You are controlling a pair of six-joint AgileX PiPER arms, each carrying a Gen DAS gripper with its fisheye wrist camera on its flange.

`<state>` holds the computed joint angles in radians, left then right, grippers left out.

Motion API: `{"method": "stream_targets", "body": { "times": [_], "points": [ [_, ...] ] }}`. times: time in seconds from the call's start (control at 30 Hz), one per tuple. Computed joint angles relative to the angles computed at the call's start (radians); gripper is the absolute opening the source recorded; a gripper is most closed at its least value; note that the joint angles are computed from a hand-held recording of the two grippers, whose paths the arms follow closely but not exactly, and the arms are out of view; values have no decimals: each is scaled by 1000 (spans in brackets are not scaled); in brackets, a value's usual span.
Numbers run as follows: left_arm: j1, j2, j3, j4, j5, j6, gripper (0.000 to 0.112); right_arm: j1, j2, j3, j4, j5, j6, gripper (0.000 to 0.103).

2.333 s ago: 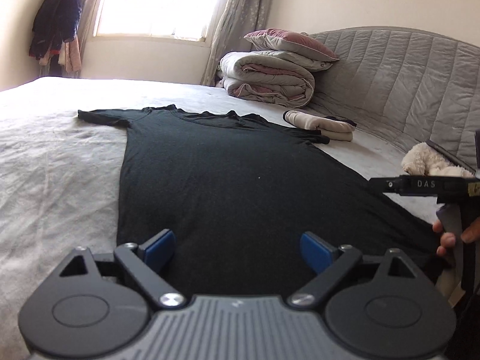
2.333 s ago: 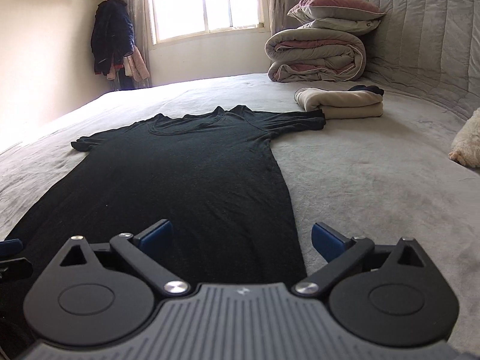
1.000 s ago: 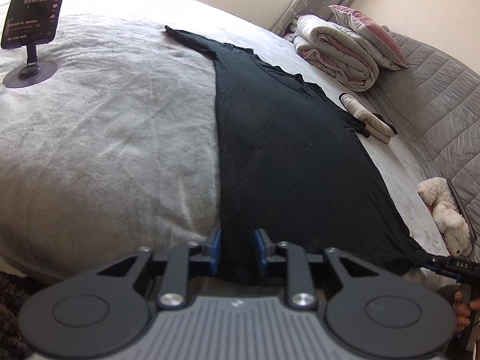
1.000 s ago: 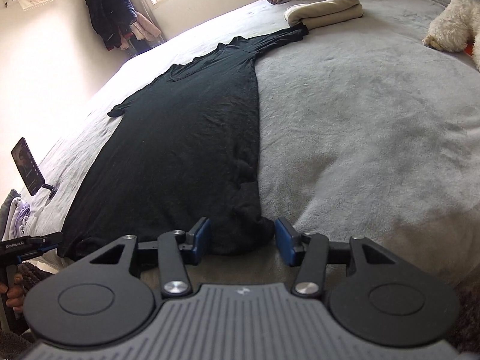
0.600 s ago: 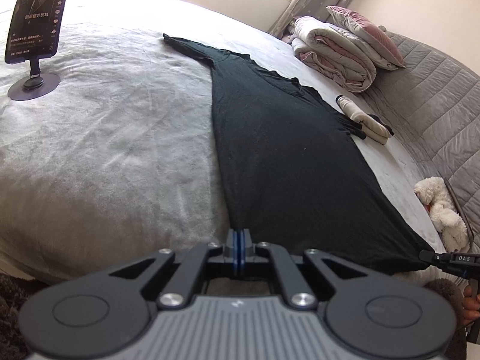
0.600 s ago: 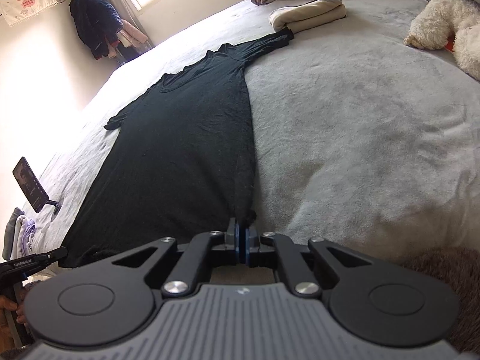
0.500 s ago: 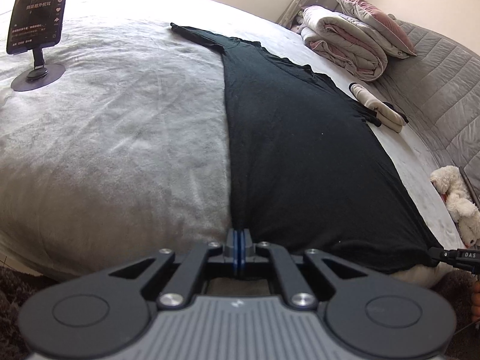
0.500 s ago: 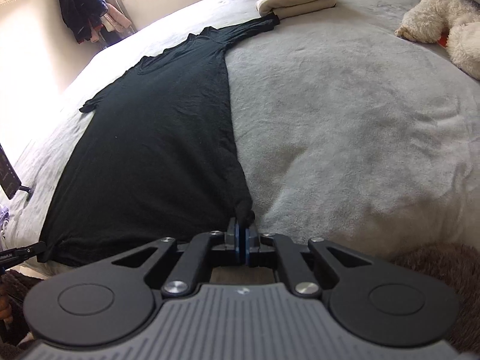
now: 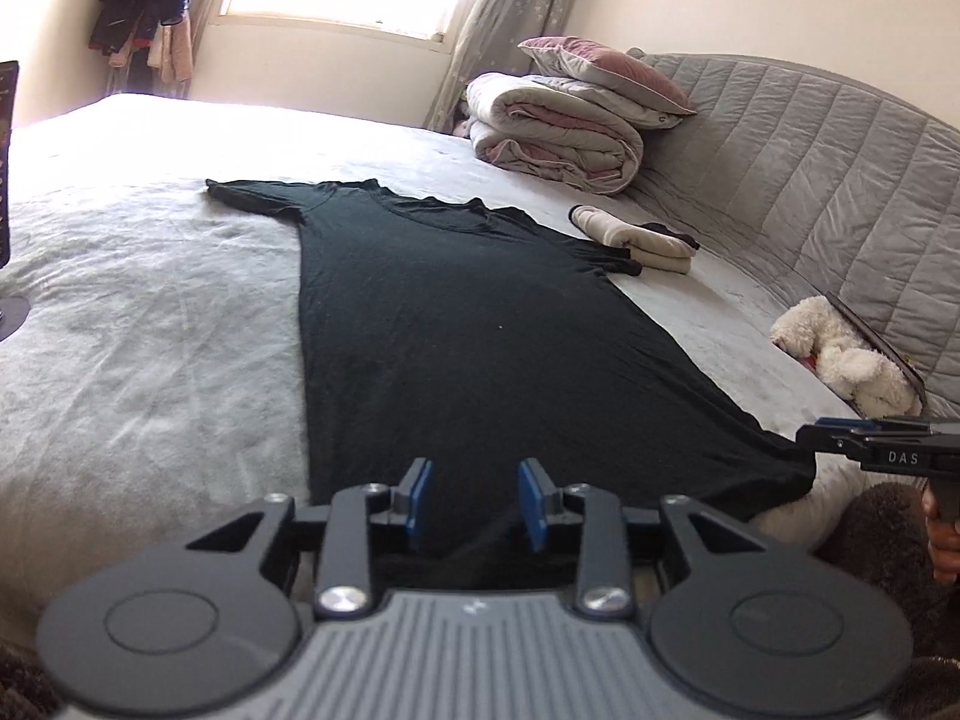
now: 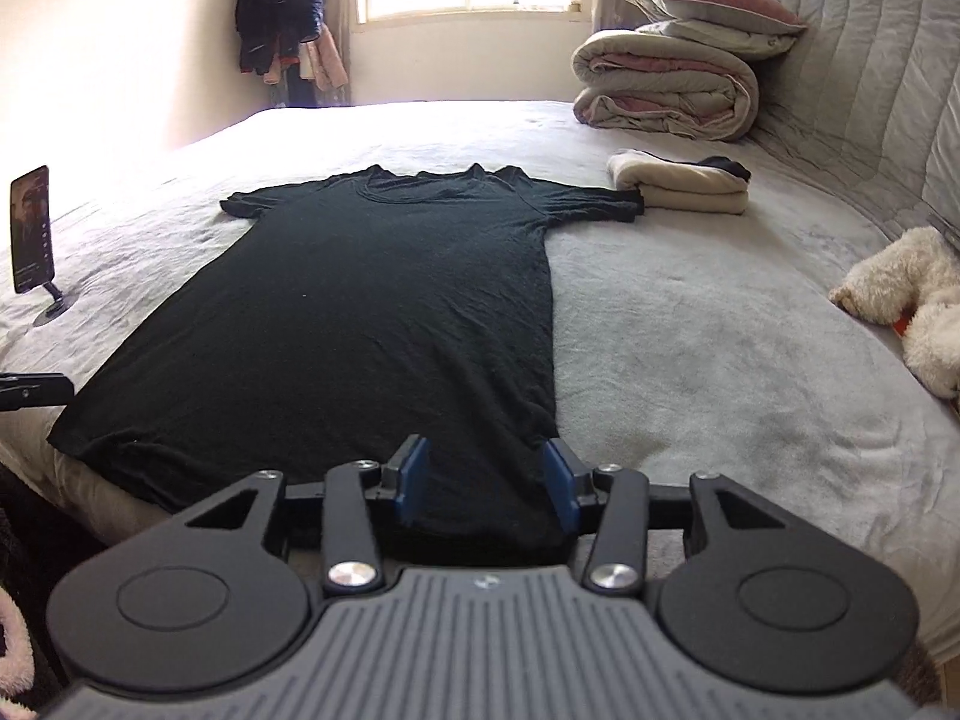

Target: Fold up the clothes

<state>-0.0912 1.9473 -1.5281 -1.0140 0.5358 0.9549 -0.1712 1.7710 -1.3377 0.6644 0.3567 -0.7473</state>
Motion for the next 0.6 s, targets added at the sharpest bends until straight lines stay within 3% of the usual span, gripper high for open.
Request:
{"method": "stream_targets", "body": {
  "times": [0.13, 0.23, 0.3, 0.47, 0.53, 0.6],
  "points": [
    [-63, 53, -49, 32, 15, 32, 32, 52, 51, -28, 135, 42, -143, 41],
    [-93, 97, -88, 172, 52, -82, 32, 86, 100, -55, 19, 57, -58, 39],
    [-85, 70, -39, 130, 44, -19, 32, 87, 102, -36, -34, 60, -30, 39],
    [-31, 71, -94, 179, 220, -90, 34, 54, 66, -53, -80, 174, 23, 39],
    [7, 102, -154, 104, 316, -94, 35, 57, 63, -61, -63, 164, 5, 44],
    [27, 128, -184, -15, 332, -74, 44, 65, 70, -79, -51, 150, -4, 46]
  ]
}}
